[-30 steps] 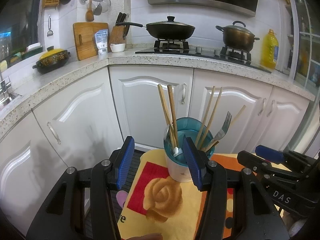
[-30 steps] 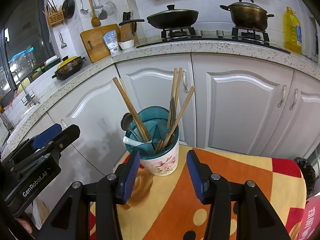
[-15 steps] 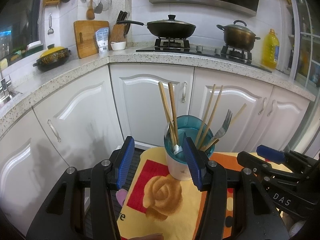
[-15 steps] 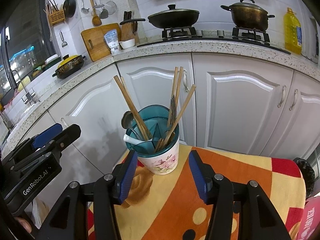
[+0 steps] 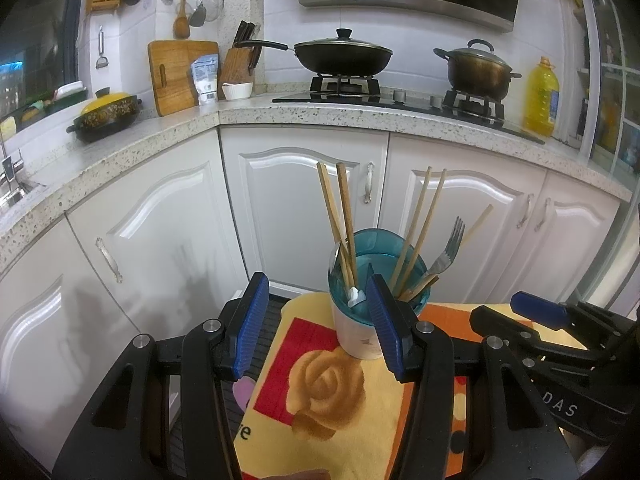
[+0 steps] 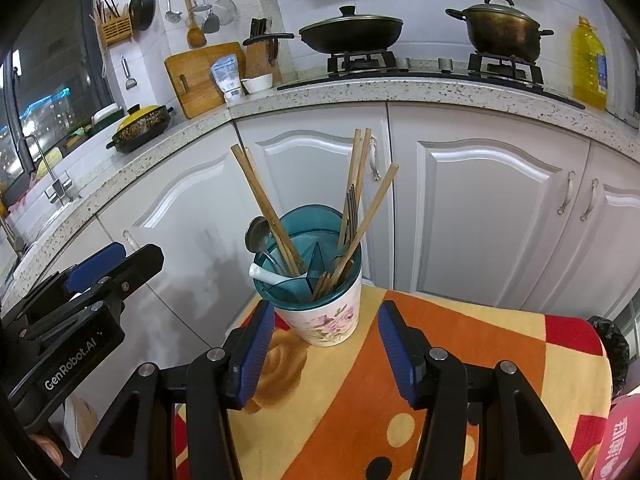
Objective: Organize utensils
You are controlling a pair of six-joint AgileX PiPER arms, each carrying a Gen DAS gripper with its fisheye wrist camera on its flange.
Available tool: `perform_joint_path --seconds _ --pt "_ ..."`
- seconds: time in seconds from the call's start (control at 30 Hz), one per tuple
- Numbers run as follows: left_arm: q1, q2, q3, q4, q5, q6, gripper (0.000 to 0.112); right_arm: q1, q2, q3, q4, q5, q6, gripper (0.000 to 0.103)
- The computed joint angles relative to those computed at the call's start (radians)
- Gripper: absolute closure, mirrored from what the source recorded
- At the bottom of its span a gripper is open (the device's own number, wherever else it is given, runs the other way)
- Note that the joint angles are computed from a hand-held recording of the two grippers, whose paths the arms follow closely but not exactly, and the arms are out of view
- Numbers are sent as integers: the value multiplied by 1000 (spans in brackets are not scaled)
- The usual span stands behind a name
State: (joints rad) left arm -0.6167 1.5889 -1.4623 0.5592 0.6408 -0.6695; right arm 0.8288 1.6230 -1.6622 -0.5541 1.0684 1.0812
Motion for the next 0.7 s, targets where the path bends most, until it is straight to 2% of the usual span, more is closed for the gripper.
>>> perform_joint_path --seconds 0.7 --pt "3 -5 14 -1 -2 -2 62 -8 5 -2 8 -5 -9 50"
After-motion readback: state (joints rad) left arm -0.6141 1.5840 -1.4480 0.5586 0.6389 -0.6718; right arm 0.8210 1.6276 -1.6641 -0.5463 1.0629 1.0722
